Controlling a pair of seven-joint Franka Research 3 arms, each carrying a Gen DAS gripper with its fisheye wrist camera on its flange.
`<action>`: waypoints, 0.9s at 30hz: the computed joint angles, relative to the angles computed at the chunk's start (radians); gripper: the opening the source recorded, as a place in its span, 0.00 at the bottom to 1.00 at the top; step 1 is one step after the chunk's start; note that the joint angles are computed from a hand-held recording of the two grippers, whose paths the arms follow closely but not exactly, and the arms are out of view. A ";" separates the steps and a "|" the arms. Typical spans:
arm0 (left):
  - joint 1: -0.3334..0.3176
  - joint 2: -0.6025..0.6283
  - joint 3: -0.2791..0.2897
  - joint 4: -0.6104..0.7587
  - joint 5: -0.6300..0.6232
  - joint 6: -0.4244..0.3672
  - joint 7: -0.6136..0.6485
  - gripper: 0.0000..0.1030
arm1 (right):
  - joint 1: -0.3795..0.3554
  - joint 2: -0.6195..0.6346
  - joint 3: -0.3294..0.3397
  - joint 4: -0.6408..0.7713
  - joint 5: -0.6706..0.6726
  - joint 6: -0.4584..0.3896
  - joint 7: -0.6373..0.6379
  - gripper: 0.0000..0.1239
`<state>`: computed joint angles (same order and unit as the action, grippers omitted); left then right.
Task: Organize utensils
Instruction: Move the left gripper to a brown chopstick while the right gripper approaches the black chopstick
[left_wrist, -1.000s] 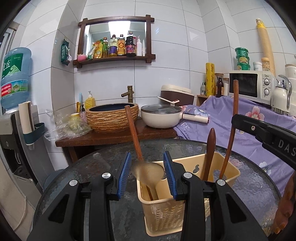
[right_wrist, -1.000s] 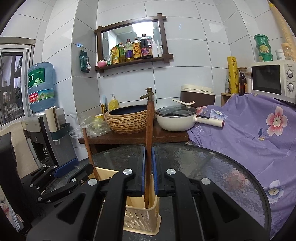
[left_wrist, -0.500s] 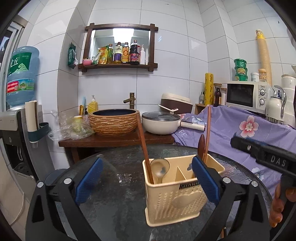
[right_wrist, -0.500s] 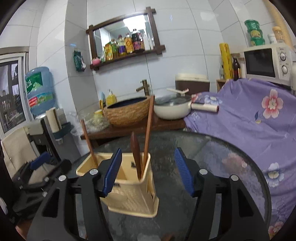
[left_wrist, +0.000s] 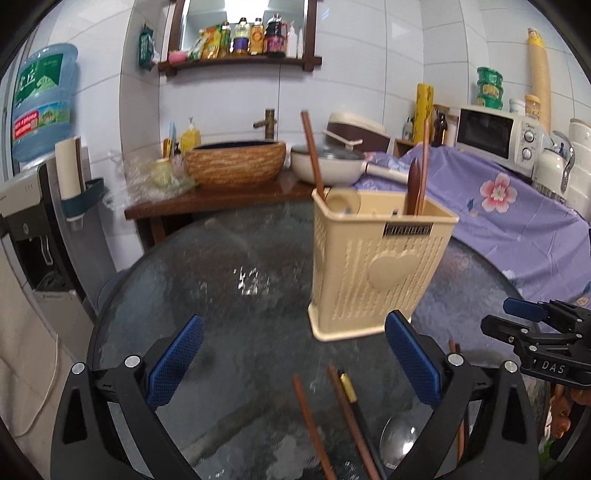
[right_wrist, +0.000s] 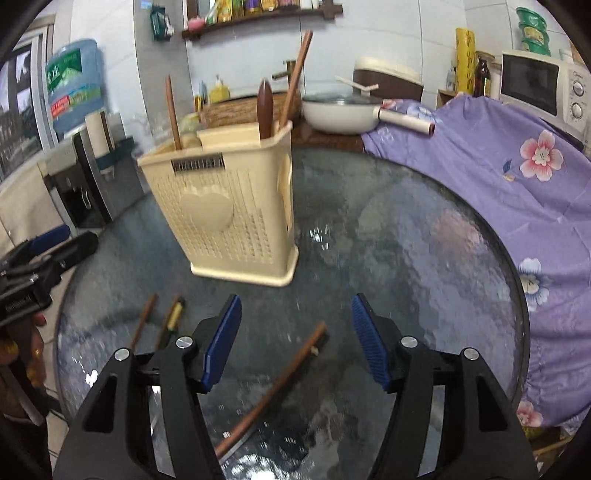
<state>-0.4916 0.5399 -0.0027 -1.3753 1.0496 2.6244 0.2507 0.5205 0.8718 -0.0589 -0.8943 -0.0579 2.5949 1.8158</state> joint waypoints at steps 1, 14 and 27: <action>0.004 -0.005 -0.005 -0.014 -0.011 -0.004 0.004 0.94 | 0.002 -0.010 -0.001 -0.020 0.000 -0.005 0.003 0.50; 0.024 -0.056 -0.035 -0.142 -0.059 -0.023 0.002 0.94 | 0.005 -0.101 0.016 -0.231 0.010 -0.032 0.050 0.42; 0.038 -0.073 -0.056 -0.195 -0.089 -0.012 0.015 0.94 | -0.001 -0.104 0.035 -0.241 0.007 -0.069 0.015 0.34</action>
<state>-0.4540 0.4669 -0.0583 -1.5704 0.9610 2.6120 0.2662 0.5197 0.7674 -0.0235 -1.1358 -0.0504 2.5254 1.8308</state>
